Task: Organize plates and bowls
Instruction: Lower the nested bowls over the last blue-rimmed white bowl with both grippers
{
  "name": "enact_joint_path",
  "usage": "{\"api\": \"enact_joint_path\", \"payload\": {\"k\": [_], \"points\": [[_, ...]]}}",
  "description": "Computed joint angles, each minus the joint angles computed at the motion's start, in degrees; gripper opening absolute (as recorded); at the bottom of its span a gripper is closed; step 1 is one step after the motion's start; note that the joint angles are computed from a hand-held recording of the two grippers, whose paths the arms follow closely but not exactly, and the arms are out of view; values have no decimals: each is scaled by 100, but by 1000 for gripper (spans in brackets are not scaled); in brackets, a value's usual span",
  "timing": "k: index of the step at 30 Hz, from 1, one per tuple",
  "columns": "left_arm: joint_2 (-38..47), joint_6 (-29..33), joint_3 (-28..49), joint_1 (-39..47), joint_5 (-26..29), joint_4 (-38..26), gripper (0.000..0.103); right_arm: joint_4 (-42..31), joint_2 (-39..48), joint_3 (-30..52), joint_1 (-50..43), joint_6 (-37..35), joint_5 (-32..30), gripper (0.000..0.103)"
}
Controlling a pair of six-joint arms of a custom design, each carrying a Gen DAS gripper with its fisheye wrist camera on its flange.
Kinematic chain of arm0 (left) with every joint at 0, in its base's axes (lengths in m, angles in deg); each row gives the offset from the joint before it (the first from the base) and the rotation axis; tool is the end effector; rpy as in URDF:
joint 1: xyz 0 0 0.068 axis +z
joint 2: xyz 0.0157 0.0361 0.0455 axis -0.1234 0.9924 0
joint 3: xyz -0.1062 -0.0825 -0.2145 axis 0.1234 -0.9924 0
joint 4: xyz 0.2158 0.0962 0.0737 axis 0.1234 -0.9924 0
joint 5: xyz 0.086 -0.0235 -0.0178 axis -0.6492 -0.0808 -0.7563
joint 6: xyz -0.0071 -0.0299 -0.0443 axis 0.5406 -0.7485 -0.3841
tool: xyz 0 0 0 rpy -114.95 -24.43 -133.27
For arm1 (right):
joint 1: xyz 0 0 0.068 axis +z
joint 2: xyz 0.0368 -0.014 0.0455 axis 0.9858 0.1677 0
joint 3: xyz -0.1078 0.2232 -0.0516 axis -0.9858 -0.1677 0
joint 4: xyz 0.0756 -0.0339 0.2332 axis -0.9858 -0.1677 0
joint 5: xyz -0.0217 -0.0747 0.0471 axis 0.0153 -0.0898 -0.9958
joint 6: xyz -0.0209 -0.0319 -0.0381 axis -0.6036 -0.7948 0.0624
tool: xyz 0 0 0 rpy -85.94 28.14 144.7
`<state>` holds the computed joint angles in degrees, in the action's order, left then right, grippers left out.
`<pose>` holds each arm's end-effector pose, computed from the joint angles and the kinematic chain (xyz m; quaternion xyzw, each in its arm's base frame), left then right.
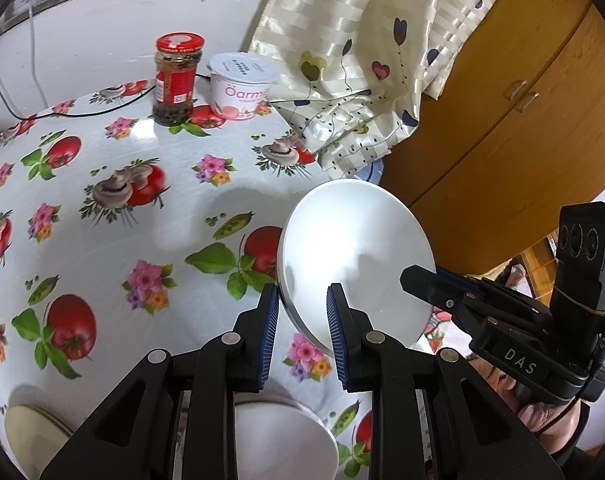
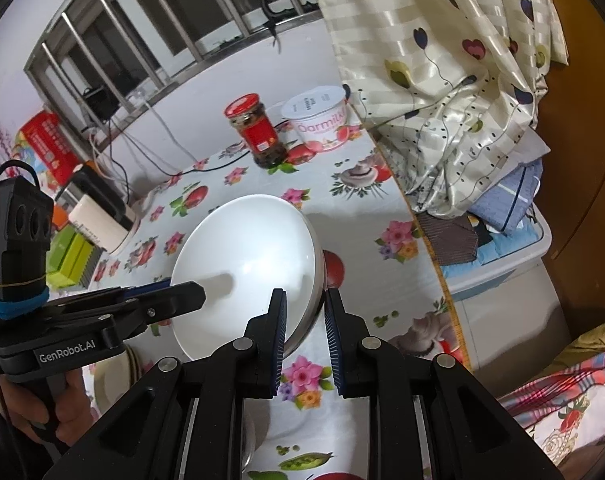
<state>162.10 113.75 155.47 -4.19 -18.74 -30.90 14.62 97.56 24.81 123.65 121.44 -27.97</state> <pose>0.3184 -0.0044 0.2993 0.2690 0.9096 -0.2587 0.1827 0.2273 0.1984 0.2956 0.1536 0.9241 0.1385 0.3213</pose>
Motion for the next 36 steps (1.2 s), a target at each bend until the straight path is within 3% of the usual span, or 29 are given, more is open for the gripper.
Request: {"api": "enact_joint_path", "payload": {"k": [24,36], "points": [[-408,1164,-93,1346,245,-998,25,-454,597,1065,1047,372,388,19],[-526,1795,-385,1977,158,-1329,25,-456,760,1188,1456,655,393,19]]}}
